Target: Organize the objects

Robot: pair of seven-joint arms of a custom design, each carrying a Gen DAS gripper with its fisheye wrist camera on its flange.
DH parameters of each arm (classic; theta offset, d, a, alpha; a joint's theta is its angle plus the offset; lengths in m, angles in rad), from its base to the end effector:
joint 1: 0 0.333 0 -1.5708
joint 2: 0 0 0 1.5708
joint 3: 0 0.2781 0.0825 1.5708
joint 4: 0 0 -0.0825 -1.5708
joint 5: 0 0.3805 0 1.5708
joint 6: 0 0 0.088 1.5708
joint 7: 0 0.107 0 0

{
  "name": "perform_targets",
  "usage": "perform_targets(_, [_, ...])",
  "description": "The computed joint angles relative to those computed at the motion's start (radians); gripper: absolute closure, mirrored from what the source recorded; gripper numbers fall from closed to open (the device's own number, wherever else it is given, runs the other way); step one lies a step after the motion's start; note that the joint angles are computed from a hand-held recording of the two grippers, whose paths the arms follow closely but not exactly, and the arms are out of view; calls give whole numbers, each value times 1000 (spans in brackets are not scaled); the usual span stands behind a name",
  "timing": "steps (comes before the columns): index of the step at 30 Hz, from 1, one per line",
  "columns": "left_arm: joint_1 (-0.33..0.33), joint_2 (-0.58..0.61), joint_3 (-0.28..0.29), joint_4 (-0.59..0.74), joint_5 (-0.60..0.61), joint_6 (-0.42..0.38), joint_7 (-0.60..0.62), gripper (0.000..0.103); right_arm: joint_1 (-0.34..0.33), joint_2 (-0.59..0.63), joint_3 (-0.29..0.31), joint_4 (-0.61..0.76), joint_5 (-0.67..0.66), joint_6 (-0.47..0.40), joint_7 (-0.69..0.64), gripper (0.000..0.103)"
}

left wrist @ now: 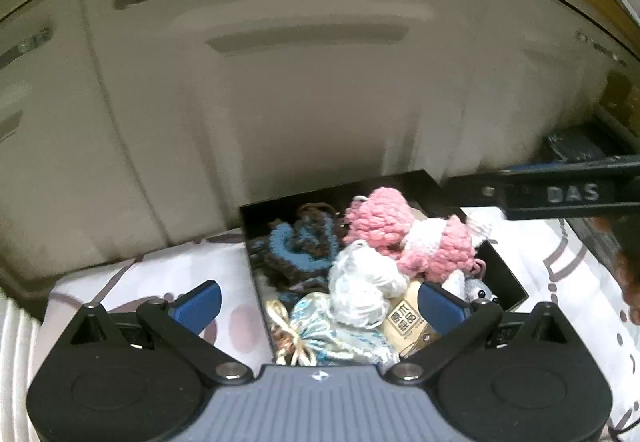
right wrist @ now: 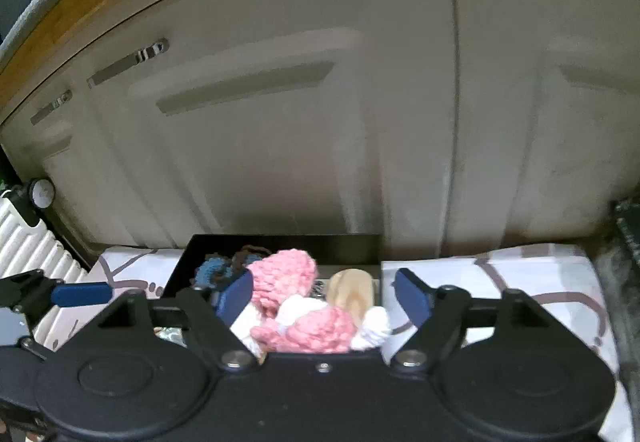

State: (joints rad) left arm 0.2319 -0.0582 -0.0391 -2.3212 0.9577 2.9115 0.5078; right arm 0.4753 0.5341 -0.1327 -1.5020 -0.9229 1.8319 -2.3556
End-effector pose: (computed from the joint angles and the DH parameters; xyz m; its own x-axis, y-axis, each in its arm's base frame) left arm 0.5297 0.0523 0.3838 0.3951 -0.9168 -0.0587 -0.6803 -0.2490 -0.6894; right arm 0.6478 0.1766 0.3462 -0.9449 -0.0780 -0.3180 0.1991 0.6342 -0.7471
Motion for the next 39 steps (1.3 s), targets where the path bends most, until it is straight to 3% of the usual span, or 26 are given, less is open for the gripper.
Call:
perform_targets(15, [38, -202, -77, -115, -39, -107, -113, 0, 54, 16, 30, 119, 83, -166, -72, 12])
perform_targets(22, [43, -315, -133, -171, -93, -200, -124, 0, 102, 65, 31, 235, 113, -269, -107, 3])
perform_targets(33, [14, -484, -190, -243, -192, -311, -106, 0, 181, 191, 3, 482, 149, -409, -176, 0])
perform_targets(39, [-18, -557, -215, -255, -255, -391, -73, 0, 217, 324, -34, 720, 187, -517, -252, 0])
